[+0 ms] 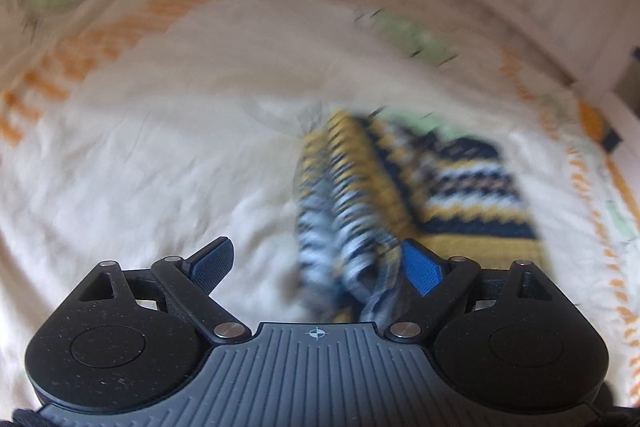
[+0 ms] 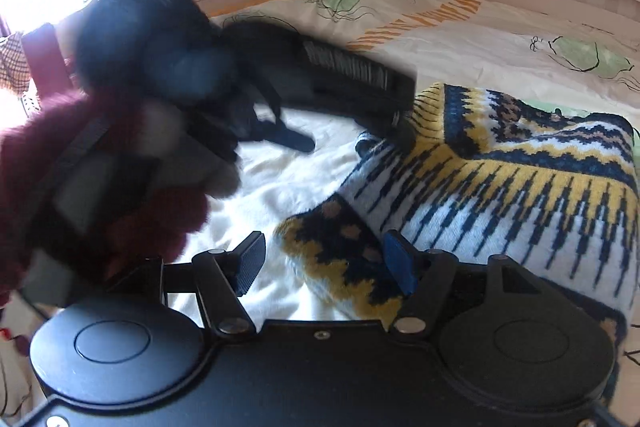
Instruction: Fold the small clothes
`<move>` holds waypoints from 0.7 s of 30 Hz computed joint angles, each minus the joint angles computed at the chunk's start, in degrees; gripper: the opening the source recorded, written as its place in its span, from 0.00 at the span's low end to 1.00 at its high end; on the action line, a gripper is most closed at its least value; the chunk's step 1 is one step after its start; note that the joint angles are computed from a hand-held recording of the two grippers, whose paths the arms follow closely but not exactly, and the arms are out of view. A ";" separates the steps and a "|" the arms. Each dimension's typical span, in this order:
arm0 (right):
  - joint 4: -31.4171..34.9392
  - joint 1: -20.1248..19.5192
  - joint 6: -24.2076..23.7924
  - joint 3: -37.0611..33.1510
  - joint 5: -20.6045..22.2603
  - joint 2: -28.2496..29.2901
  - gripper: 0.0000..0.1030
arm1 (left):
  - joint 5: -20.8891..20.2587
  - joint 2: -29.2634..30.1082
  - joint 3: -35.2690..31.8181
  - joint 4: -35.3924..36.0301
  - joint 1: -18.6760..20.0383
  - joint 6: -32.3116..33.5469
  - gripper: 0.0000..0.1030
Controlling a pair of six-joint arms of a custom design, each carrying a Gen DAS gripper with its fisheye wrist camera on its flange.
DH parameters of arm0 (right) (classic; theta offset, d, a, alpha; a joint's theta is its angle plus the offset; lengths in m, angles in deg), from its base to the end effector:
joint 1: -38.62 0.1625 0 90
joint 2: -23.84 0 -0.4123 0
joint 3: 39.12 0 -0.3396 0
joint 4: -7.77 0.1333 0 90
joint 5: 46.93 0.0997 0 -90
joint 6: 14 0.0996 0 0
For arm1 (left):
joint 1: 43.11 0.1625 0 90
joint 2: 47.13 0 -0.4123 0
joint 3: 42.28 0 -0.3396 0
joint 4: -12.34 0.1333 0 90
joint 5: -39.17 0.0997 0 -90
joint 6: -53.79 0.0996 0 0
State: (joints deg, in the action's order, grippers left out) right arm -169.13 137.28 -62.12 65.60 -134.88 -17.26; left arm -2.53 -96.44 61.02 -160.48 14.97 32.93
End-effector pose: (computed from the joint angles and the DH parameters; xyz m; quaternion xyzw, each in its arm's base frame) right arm 0.2245 -0.5651 0.0773 0.4688 -0.8598 0.1958 0.0516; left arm -0.1345 -0.6087 0.1905 -0.0162 0.8895 -0.3796 0.2540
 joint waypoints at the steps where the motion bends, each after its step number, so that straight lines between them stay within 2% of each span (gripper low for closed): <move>1: 0.90 -0.23 -0.52 0.31 0.41 -0.85 0.66 | -1.69 -0.37 0.35 0.26 0.94 -1.90 0.82; 3: 2.26 -0.75 -1.98 0.85 1.16 -2.60 0.66 | -5.81 -1.35 2.24 -3.85 2.54 -4.35 0.81; 4: 2.51 -1.02 -2.61 1.18 1.53 -3.53 0.66 | -6.48 -1.80 2.80 -4.52 2.79 -4.76 0.80; 7: 1.02 -2.20 -2.65 1.30 3.48 -5.68 0.66 | -5.02 -2.24 3.85 -4.46 2.07 -5.21 0.78; 9: -1.86 -2.85 -1.00 0.04 3.79 -5.71 0.68 | -3.67 -2.12 4.88 -5.38 1.34 -5.30 0.78; 13: -4.43 -3.09 2.37 -8.68 0.95 -1.30 0.68 | -2.83 -2.54 6.49 -6.40 0.71 -6.36 0.78; 19: 1.47 -3.40 5.37 -22.23 -3.14 6.41 0.68 | -2.17 -2.45 7.92 -8.79 0.28 -6.77 0.78; 21: 8.92 -3.93 7.55 -26.47 -4.22 8.19 0.70 | -1.44 -2.24 8.03 -8.66 -0.09 -6.82 0.78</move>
